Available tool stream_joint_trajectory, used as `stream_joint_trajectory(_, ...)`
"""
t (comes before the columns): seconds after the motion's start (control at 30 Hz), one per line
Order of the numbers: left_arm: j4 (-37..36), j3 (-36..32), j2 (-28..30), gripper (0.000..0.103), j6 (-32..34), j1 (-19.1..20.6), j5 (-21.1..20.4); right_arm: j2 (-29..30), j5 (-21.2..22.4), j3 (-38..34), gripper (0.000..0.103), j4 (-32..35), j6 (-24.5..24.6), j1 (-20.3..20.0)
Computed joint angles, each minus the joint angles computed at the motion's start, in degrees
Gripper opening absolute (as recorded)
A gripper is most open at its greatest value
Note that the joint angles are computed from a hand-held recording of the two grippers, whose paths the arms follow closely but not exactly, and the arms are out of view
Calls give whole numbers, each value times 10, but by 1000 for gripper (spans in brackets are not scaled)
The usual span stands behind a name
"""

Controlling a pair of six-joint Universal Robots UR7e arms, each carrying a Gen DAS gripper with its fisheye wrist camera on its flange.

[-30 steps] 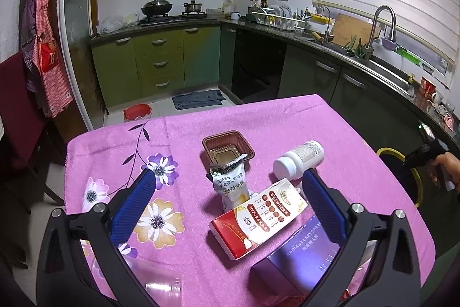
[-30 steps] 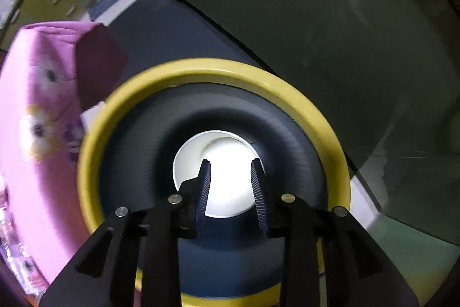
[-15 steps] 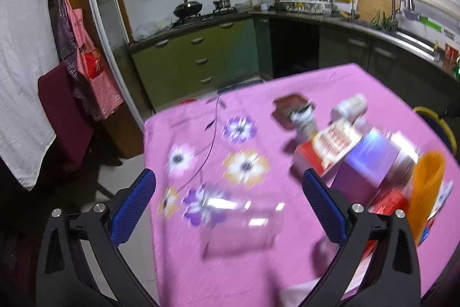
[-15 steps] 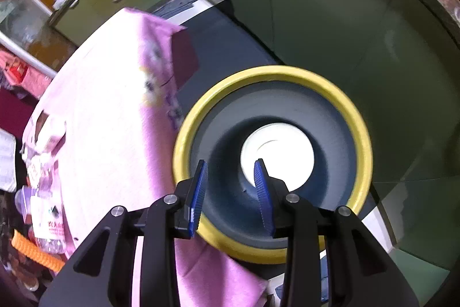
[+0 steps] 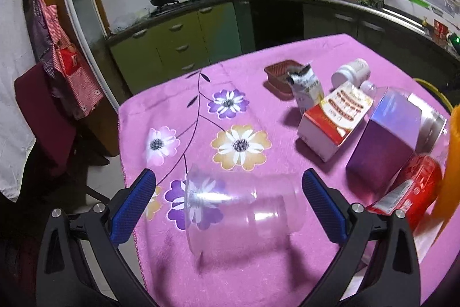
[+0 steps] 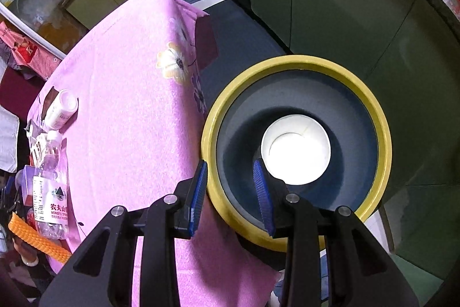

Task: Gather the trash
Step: 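Grasp the clear plastic cup with the left gripper, then carry the plastic cup over the bin and open the left gripper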

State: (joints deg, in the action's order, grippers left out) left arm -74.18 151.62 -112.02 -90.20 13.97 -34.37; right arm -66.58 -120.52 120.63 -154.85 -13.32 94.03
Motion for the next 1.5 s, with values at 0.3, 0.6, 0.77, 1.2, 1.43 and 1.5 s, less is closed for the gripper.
stream_joint_trajectory(0.3, 1, 5, 3, 98, 13, -13, -3, 14, 5, -6, 34, 12, -2, 2)
stream_joint_trajectory(0.6, -53, 18, 16, 98, 53, 7, -4, 16, 10, -2, 34, 8, -6, 0)
stream_joint_trajectory(0.77, -87, 28, -8, 96, 75, 24, -2, 13, 11, 3, 37, 2, -6, -3)
stream_joint_trajectory(1.2, -16, -2, 1, 78, 24, -19, -18, 12, 19, 7, 37, 0, -15, -3)
stream_joint_trajectory(1.43, -69, -62, 72, 78, 102, -45, 2, -30, 35, 31, 37, -25, -36, -3)
stream_joint_trajectory(1.5, -160, -80, 111, 78, 189, -37, 13, -54, 37, 44, 37, -39, -46, -6)
